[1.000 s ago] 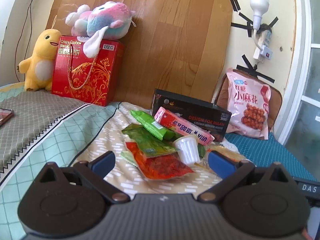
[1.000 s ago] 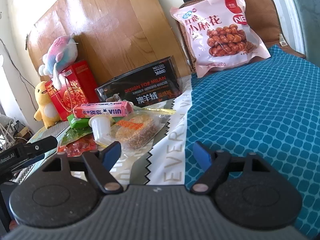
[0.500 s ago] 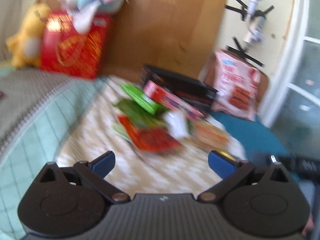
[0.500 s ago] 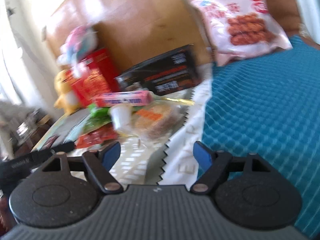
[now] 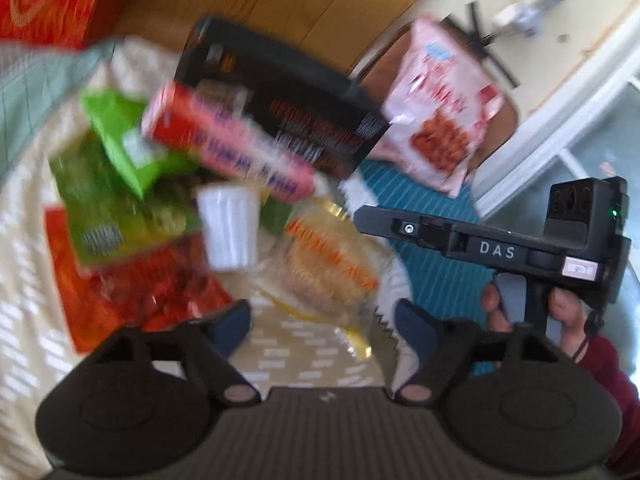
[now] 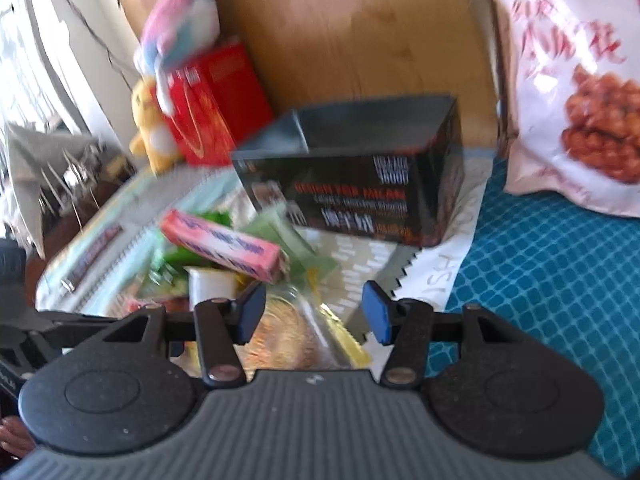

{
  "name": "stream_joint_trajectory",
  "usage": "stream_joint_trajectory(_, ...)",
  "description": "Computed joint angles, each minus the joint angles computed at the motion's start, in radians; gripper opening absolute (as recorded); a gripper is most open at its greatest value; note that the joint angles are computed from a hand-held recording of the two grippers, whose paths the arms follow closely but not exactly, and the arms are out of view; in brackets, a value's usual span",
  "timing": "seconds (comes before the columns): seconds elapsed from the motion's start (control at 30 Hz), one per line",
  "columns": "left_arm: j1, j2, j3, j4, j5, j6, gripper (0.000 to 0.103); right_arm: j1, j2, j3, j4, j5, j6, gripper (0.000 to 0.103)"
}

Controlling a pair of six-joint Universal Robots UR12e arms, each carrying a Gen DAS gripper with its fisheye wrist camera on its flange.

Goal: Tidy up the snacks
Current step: 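Grasp the clear pastry packet with the right tool, then lower the pastry packet into the black tin box and open the right tool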

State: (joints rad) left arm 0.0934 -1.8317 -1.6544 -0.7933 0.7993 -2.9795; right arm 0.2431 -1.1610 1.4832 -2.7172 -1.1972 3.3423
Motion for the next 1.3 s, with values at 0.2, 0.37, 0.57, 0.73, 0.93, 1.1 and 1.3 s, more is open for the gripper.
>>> stream_joint_trajectory(0.2,-0.006,-0.007,0.018,-0.015,0.03,0.008,0.041,-0.025,-0.037,0.081,-0.02,0.174,-0.009,0.039)
stream_joint_trajectory(0.37,-0.002,0.018,0.034,-0.055,0.025,0.097,0.04,-0.009,-0.091,0.123,-0.046,0.155,-0.037,0.03)
stream_joint_trajectory(0.57,-0.006,-0.029,0.17,0.026,-0.014,0.087,0.04,-0.003,-0.048,0.024,-0.201,0.058,0.109,0.029)
stream_joint_trajectory(0.73,-0.037,-0.163,0.39,0.043,0.025,0.006,0.041,0.002,0.064,-0.178,-0.145,-0.056,0.149,0.03)
stream_joint_trajectory(0.93,-0.066,-0.293,0.553,-0.072,0.098,0.017,0.043,0.003,0.16,-0.31,0.006,-0.119,0.18,0.03)
stream_joint_trajectory(1.1,-0.081,-0.34,0.595,-0.114,0.176,0.031,0.047,0.002,0.192,-0.33,0.072,-0.131,0.178,0.031)
stream_joint_trajectory(1.3,-0.073,-0.313,0.53,0.006,0.21,0.008,0.062,0.041,0.176,-0.284,-0.053,-0.278,0.115,0.034)
